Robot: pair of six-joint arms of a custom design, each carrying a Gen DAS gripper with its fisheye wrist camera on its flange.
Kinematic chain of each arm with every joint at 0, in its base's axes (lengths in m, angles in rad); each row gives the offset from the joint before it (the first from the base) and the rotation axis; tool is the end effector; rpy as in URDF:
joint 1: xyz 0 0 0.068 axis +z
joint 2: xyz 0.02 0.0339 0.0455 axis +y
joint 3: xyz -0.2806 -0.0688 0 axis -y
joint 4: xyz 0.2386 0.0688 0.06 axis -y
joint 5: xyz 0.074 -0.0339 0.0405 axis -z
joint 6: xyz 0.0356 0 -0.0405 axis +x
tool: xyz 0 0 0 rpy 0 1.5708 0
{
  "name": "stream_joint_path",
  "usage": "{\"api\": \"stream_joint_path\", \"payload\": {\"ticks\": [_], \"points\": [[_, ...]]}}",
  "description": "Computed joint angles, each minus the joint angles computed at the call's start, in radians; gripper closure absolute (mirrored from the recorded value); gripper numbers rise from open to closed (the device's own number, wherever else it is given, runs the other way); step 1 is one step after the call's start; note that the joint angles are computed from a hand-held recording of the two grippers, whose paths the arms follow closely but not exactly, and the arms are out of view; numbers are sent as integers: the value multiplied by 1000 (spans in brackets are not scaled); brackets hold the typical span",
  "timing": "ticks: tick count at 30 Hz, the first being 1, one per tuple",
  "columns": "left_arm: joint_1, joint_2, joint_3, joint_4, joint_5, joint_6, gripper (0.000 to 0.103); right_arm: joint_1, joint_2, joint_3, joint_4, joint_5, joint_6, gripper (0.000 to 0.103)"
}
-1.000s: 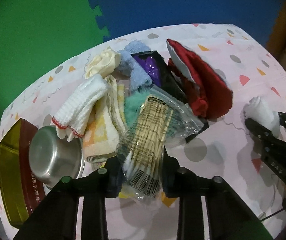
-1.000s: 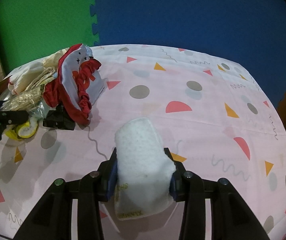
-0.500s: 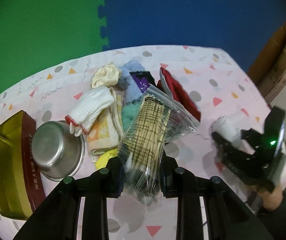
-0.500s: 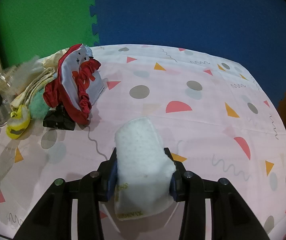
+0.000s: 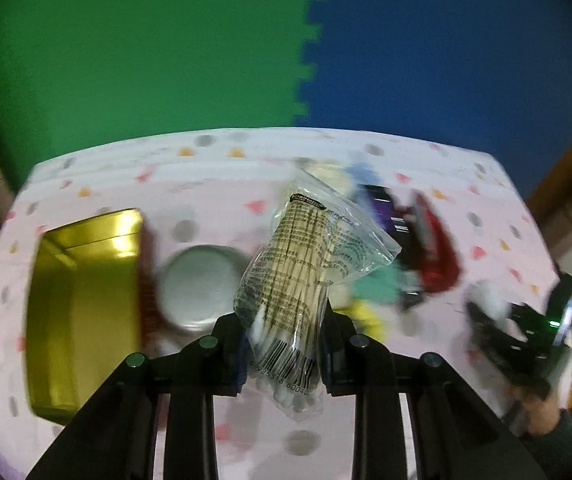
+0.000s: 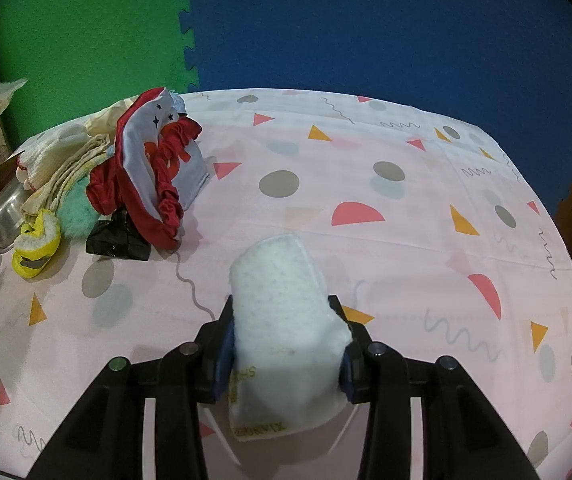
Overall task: Organize soft objects
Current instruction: 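Carry the cotton swab bag into the gold tin and open the left tool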
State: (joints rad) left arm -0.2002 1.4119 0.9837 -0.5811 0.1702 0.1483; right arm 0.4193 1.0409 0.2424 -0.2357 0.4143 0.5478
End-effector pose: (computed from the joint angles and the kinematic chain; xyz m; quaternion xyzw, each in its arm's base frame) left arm 0.2690 -0.0607 0.2537 0.1892 0.9388 -0.0888 0.2739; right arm 0.1357 0.0448 0.1350 0.1150 0.9382 -0.0550 0.3219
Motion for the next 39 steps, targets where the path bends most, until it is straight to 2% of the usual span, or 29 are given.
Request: {"api": "stream_joint_path", "payload": {"ticks": [9,16,22,31,39], "points": [[262,106,-16,147,-109,105,78,1,4,-1,5,1,1,61],[378,258,30,227,-152,159,78,1,5,-1,5,1,2,61],[405,364,70,265,-197,175,78,2,5,0,3,1,3,61],[422,465,137,274,-213,185,76,3,5,0,1,3,4,61],[435,492,148,288,-218,190,73,3,4,3,-4,4,3,61]]}}
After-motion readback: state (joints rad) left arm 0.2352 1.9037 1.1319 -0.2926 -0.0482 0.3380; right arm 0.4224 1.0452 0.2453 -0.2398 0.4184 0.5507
